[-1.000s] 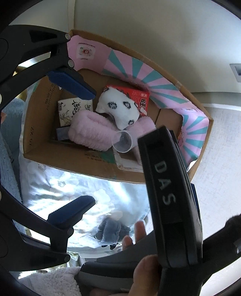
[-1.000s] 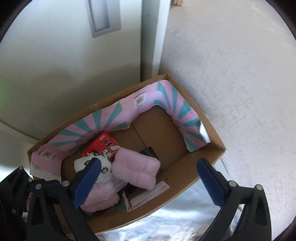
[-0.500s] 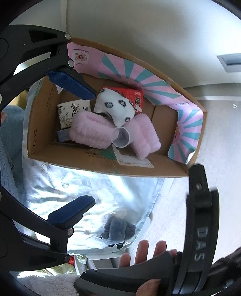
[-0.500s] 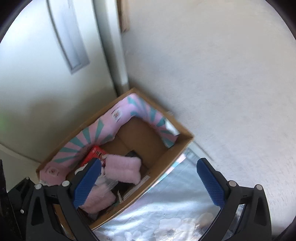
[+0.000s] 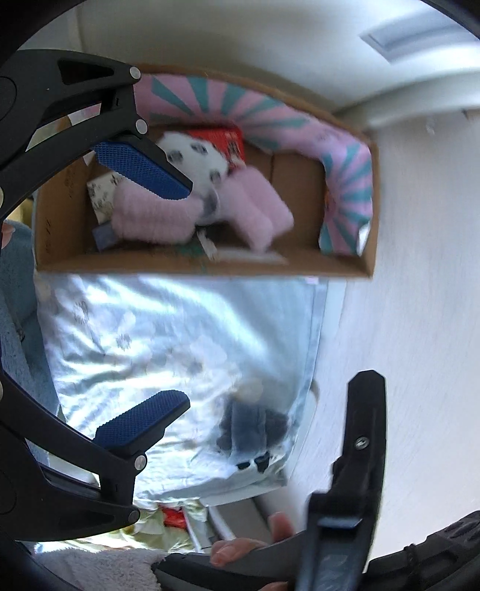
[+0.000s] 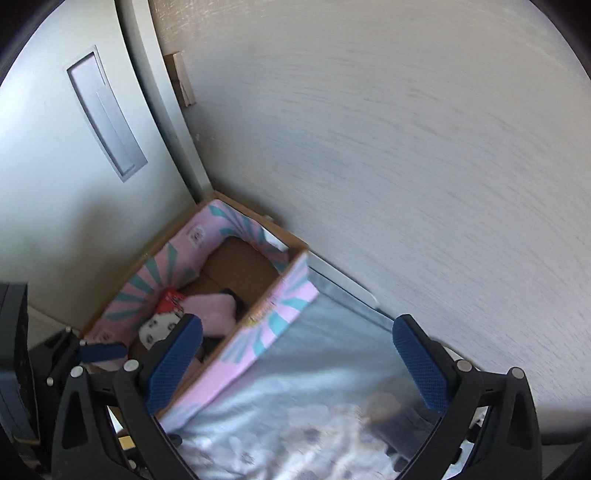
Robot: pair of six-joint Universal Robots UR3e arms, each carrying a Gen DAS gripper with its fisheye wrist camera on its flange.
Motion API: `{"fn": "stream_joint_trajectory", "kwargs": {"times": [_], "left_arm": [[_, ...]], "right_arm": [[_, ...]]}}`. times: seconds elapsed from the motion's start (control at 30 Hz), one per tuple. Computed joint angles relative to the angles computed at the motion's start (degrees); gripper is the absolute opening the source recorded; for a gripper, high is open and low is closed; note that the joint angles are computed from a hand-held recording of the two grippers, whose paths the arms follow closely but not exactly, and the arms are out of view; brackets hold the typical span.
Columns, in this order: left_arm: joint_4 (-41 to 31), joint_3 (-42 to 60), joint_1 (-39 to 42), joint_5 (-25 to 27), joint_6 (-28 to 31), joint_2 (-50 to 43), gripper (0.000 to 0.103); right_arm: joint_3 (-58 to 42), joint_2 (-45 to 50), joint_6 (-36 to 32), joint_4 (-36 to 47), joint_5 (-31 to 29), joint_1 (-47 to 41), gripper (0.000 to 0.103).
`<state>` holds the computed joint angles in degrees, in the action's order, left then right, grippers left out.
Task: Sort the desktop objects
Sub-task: 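Move both tools back over the plush toy and clear box on the bed, then grasp the grey plush toy with left tool while right tool grasps clear plastic box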
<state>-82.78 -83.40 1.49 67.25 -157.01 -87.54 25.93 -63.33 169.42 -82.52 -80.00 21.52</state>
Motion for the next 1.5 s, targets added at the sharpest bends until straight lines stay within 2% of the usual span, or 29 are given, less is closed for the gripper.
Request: {"fn": "stream_joint_trajectory", "kwargs": {"times": [0.1, 0.2, 0.33, 0.4, 0.53, 0.7, 0.97, 1.13, 1.3, 1.5], "left_arm": [[-0.1, 2.0, -3.0, 0.0, -0.1, -2.0, 0.103], [0.2, 4.0, -6.5, 0.9, 0.0, -4.3, 0.103], [1.3, 5.7, -10.4, 1.2, -0.8, -6.1, 0.103], [1.2, 7.0, -12.0, 0.8, -0.9, -7.2, 0.103], [1.3, 9.8, -14.9, 0.7, -1.0, -9.1, 0.103], [0.5, 13.0, -16.9, 0.5, -2.0, -11.6, 0.103], [-0.2, 14.6, -19.5, 1.3, -3.8, -14.6, 0.103], [-0.1, 15.4, -21.8, 2.1, -4.7, -16.7, 0.103], [1.8, 17.3, -25.9, 3.6, -5.2, -20.2, 0.103], [2.1, 27.4, -32.1, 5.1, -6.9, -29.8, 0.103]], "right_arm": [[11.3, -7.6, -1.4, -4.2, 1.4, -2.7, 0.103], [18.5, -13.0, -2.9, -5.4, 3.5, -6.1, 0.103], [28.6, -21.3, -2.1, -8.3, 2.9, -11.0, 0.103], [28.7, -22.6, -3.1, -5.2, 3.0, -13.4, 0.103], [32.1, -26.6, -4.5, -4.3, -1.6, -16.5, 0.103], [38.3, -33.0, -6.0, -0.7, 0.4, -26.0, 0.103], [51.2, -45.2, -12.3, 3.0, 5.7, -41.4, 0.103], [58.6, -51.8, -17.0, 3.4, 7.0, -49.2, 0.103], [67.0, -56.6, -23.7, 3.0, 5.7, -54.0, 0.103], [75.5, -62.2, -32.7, 2.6, 8.4, -60.5, 0.103]]}}
